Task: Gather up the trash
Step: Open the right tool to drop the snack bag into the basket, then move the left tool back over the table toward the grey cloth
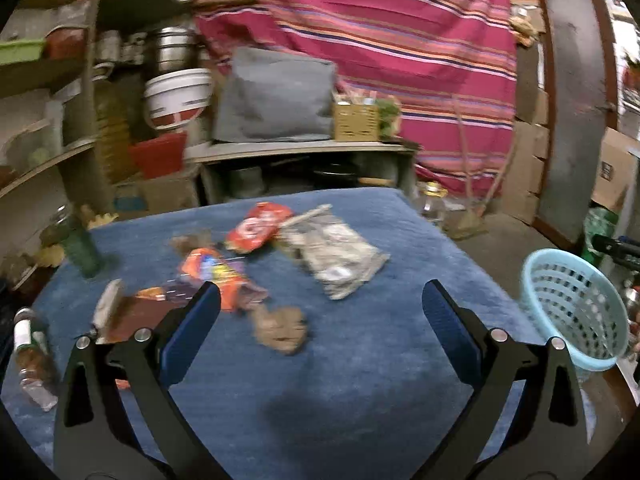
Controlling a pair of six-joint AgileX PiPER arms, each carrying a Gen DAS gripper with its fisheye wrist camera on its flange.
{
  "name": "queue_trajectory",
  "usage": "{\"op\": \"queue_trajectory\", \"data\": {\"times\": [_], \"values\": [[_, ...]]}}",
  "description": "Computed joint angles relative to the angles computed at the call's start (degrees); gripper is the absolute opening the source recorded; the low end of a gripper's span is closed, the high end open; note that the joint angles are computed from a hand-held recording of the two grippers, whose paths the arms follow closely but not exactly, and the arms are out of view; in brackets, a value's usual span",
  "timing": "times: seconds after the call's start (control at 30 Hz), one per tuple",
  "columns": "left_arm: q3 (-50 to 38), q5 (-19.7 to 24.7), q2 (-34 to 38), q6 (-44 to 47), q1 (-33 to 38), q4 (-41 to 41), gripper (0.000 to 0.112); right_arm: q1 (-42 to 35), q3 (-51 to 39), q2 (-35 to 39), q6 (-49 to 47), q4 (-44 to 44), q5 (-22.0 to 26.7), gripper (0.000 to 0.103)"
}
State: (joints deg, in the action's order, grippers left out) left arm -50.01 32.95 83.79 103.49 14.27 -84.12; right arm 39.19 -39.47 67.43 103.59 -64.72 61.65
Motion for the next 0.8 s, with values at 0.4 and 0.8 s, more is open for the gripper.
{"op": "queue_trajectory", "data": {"times": [0.4,0.8], "values": [[-11.67,-4.27,13.14,3.28,11.15,-1.11,0.097,6.83,-17.40,19.69,6.34,-6.18,-2.85,0.098],[-29.42,2.50,25.69,-16.71,17.85,20.31,0.097,7.80,-42.91,40.42,-7.23,0.36,-4.39,0.098]]}}
